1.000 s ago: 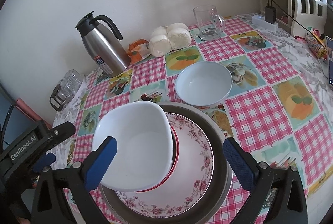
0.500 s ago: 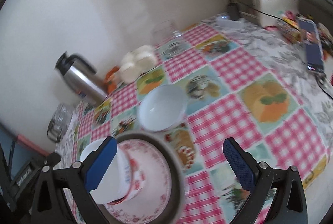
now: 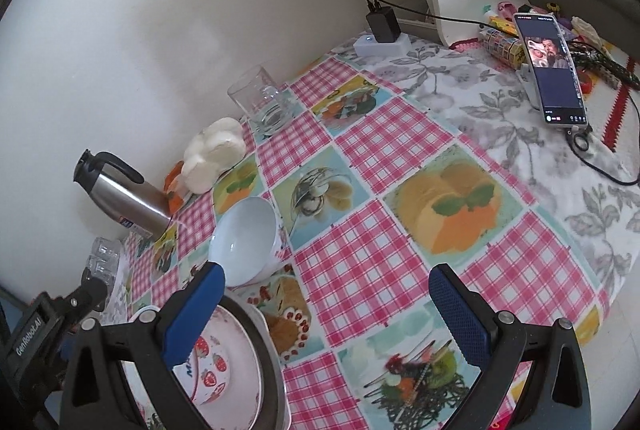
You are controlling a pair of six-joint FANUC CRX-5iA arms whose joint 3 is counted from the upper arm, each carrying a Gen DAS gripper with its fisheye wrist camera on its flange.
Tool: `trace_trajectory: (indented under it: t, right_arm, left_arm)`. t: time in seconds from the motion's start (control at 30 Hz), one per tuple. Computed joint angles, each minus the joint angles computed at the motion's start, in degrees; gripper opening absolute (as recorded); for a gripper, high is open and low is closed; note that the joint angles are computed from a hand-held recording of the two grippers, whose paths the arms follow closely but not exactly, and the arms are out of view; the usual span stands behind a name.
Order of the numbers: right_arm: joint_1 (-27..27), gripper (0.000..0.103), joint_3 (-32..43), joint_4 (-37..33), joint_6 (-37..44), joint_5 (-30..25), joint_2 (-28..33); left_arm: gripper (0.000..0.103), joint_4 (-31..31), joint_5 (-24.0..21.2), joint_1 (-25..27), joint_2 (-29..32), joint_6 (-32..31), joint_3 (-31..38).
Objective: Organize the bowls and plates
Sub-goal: 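Move both grippers toward the pale round bowl on the tablecloth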
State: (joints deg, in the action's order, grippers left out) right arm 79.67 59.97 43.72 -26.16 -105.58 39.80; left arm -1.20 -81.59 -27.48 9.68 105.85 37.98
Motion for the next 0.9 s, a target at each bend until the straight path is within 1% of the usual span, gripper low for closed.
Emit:
trace_trajectory:
  t: [0.13,0.23,0.33,0.4,0.47,0.57,0.67,0.73,0.9]
  right_arm:
    - [-0.6,0.103,-4.7,-0.8,-1.2,2.3,-2.5]
    - [-1.2,0.103,-9.3,-1.0,-2.7,5.1,-4.9]
    - [-1.8,0.103,-12.7,-1.0,-3.4,7.4,-6.6]
    - [-2.1,0.103,-13.7,-0.5,-3.5,7.8,-6.9]
    - [-2.5,0.103,-14.3,-0.7,-3.5,8.0,-7.1]
    - [-3.1,0.103,-18.8,-1.2,-5.2,11.6,-9.6]
    - [-3.6,0.103,-21.6,-0.8,-5.9,13.5,-10.8]
    - [-3.9,0.103,-23.1,-0.1,-5.9,14.6,-11.3]
    - [-5.3,0.103,-27.2,-2.5,-6.7,19.2,-13.5]
  left_arm:
    - [0.102,1.4,1.2,-0.9,1.8,-0.6,1.1]
    - [0.102,1.5,2.0,-1.5,2.9,-0.3,1.7]
    - [0.102,3.2,4.1,-1.4,3.3,-0.2,0.6]
    - [0.102,4.3,5.3,-1.2,3.4,0.1,-0.1]
    - [0.102,5.1,7.7,-1.3,3.2,0.4,-1.0]
    - [0.102,4.6,9.7,-1.8,3.3,0.5,-1.2]
    - [0.102,2.9,10.2,-2.6,4.2,1.0,0.0]
    - [0.102,3.3,10.1,-2.7,4.9,0.7,0.4]
    - [0.102,4.3,10.3,-2.7,6.8,1.1,1.2]
